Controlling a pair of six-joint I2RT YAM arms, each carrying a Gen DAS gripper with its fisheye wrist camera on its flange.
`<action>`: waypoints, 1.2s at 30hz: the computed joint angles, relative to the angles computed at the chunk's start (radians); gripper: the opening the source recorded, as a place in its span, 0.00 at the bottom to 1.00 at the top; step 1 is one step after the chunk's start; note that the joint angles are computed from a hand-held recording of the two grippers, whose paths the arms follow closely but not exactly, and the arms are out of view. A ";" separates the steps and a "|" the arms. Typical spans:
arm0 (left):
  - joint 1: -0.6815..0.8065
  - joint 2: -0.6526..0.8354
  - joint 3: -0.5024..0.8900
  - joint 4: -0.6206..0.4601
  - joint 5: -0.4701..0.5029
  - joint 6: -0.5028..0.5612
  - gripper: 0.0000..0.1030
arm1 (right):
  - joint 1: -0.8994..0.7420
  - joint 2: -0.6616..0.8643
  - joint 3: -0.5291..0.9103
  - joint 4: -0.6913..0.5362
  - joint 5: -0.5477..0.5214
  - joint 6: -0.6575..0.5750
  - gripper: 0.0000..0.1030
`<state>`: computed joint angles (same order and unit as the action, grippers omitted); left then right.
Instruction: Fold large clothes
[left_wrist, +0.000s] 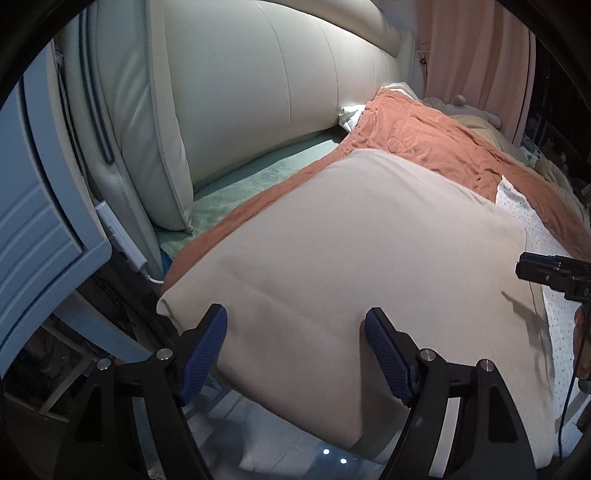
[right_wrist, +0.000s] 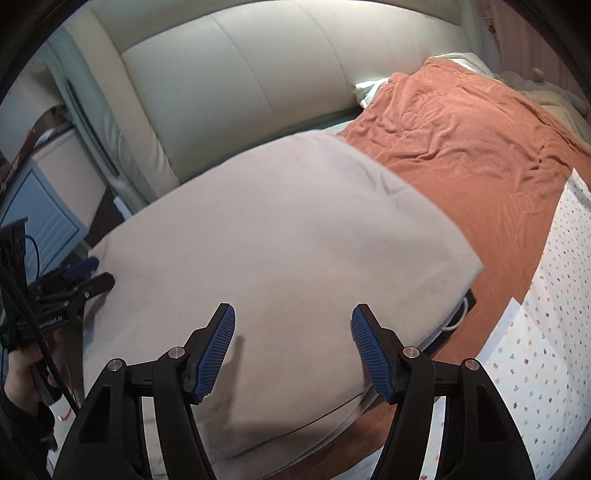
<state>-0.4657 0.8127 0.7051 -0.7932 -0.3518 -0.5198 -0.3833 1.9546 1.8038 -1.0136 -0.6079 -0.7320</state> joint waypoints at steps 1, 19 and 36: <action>0.003 -0.007 -0.022 0.012 0.006 -0.002 0.76 | 0.008 -0.008 -0.016 0.007 0.015 -0.013 0.62; -0.423 -0.073 -0.103 -0.170 -0.158 -0.472 0.76 | -0.028 -0.308 -0.408 0.037 0.071 -0.243 0.62; -1.157 0.402 0.433 -0.761 -0.445 -1.299 0.76 | -0.528 -0.300 -0.034 -0.398 -0.106 -0.467 0.64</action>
